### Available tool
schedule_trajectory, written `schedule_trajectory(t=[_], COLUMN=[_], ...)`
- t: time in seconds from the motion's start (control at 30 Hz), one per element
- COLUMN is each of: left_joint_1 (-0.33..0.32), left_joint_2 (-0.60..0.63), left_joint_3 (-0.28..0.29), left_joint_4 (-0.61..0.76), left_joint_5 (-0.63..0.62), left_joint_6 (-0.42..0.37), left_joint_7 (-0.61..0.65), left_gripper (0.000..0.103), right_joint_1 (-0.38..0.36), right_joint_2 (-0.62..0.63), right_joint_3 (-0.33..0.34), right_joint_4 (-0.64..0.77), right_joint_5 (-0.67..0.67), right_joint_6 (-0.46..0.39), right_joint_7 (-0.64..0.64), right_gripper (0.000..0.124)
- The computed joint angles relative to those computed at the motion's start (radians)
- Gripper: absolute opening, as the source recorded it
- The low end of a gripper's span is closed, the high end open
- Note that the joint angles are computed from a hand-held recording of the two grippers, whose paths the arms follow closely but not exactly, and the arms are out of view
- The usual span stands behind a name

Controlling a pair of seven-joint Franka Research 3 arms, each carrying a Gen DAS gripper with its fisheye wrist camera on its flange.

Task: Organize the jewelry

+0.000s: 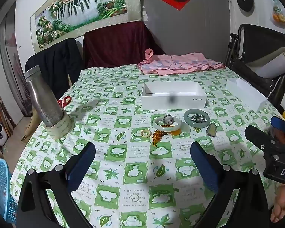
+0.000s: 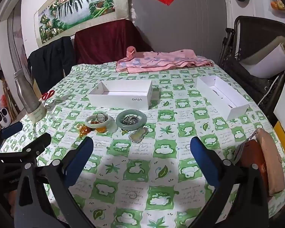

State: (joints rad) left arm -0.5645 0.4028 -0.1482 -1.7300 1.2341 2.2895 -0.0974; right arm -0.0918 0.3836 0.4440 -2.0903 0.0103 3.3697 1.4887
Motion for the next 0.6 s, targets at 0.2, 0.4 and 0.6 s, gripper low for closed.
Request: schedule_trajectory(t=[0.2,0.4,0.6], left_joint_1=[-0.007,-0.006,-0.005], left_joint_2=[0.003,-0.019,-0.024], left_joint_3=[-0.002,-0.008,-0.013], left_joint_4=[0.013,-0.007,-0.014], left_joint_5=[-0.012,-0.013,-0.006], left_joint_6=[-0.019,-0.021,-0.025], left_joint_7=[0.011,0.003,-0.005], left_gripper=[0.099,0.099,0.099], right_joint_1=[-0.018,-0.038,-0.025], right_joint_2=[-0.023,-0.036,-0.045], right_joint_3=[0.015,0.028,0.003], right_joint_4=[-0.025,-0.041,-0.051], right_joint_5=[-0.019,-0.05,-0.095], right_joint_6=[0.007,0.026,0.042], right_joint_7=[0.022,0.045,0.093], right_gripper=[0.097,0.097,0.097])
